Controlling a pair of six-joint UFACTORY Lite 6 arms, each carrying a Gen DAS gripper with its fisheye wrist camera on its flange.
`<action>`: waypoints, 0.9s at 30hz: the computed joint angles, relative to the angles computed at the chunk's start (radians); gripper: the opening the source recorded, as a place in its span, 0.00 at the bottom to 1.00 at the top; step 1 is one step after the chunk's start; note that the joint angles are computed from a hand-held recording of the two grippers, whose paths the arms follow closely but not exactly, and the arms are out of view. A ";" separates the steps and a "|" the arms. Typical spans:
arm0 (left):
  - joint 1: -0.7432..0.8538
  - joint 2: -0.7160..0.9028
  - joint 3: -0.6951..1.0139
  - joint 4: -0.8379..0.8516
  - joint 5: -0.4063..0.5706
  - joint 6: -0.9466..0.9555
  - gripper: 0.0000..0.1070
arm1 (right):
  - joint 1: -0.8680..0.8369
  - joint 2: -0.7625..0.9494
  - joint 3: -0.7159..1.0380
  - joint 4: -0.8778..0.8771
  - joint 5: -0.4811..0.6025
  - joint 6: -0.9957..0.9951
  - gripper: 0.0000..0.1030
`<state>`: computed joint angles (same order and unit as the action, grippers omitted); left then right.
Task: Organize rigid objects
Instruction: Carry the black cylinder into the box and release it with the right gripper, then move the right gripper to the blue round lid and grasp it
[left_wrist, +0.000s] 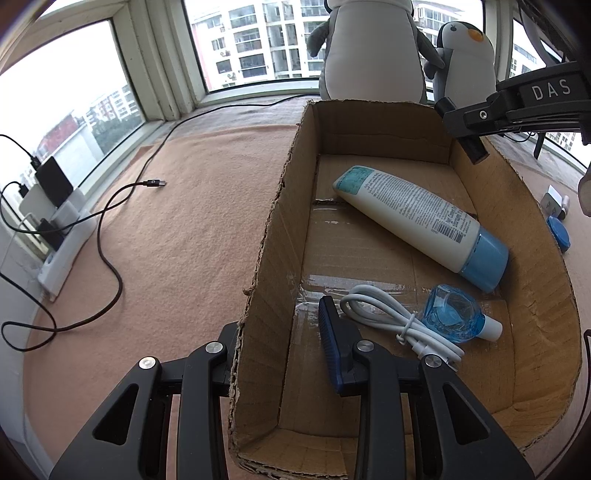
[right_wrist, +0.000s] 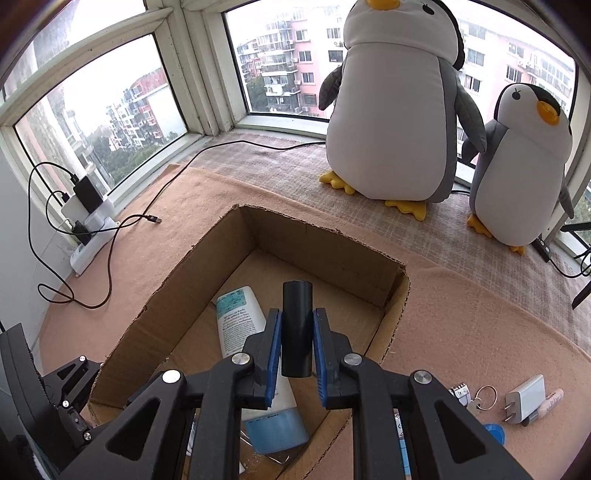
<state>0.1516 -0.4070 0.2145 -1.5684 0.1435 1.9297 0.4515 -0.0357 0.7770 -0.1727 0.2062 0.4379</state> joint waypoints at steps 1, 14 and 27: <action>0.002 0.000 0.000 0.000 0.001 0.002 0.28 | 0.001 0.000 0.001 -0.006 -0.001 0.006 0.15; 0.021 0.013 0.006 -0.042 0.010 0.059 0.28 | 0.021 -0.036 -0.005 -0.163 0.023 0.157 0.51; 0.019 0.012 0.005 -0.046 0.008 0.064 0.28 | 0.019 -0.142 -0.063 -0.192 0.063 0.188 0.59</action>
